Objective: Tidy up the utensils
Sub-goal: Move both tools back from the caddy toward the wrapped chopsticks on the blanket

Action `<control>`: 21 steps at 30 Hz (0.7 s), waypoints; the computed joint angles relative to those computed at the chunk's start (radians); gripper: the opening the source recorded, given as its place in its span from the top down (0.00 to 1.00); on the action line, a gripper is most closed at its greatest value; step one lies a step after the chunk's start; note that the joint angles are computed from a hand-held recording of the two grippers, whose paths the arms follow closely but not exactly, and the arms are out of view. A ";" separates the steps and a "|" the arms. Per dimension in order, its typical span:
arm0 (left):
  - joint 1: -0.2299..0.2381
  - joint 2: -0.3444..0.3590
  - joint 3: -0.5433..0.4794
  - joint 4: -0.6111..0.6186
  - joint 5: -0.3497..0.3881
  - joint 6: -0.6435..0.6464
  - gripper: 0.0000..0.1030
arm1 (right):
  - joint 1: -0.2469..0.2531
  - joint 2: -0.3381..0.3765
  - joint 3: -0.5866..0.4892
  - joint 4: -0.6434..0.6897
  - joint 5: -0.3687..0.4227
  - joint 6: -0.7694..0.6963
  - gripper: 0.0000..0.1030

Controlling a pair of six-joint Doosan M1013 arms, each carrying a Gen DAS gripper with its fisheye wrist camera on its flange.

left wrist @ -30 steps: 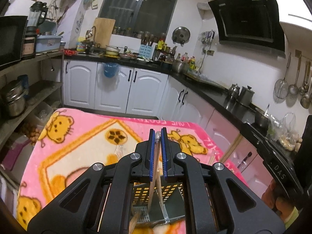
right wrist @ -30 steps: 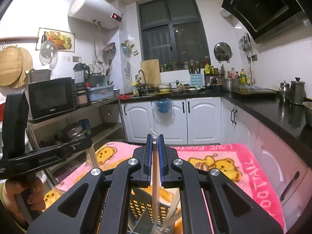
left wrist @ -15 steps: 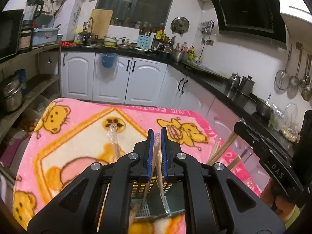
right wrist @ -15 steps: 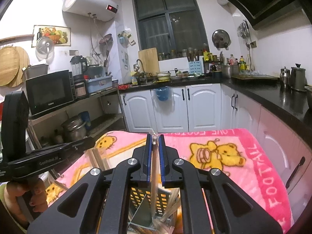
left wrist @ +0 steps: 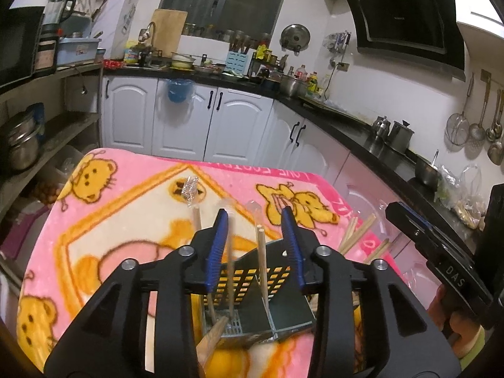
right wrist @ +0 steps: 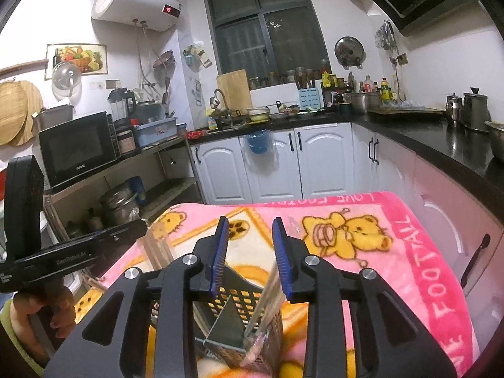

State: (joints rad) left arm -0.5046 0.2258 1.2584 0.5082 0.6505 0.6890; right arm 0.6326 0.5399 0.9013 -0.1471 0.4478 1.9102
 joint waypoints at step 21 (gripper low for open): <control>-0.013 -0.053 0.059 0.049 -0.008 -0.065 0.26 | 0.005 -0.058 0.078 -0.036 0.023 0.019 0.44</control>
State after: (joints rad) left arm -0.5173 0.1732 1.3171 0.5572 0.6428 0.6241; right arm 0.6377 0.4820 0.9795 -0.1832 0.4710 1.9290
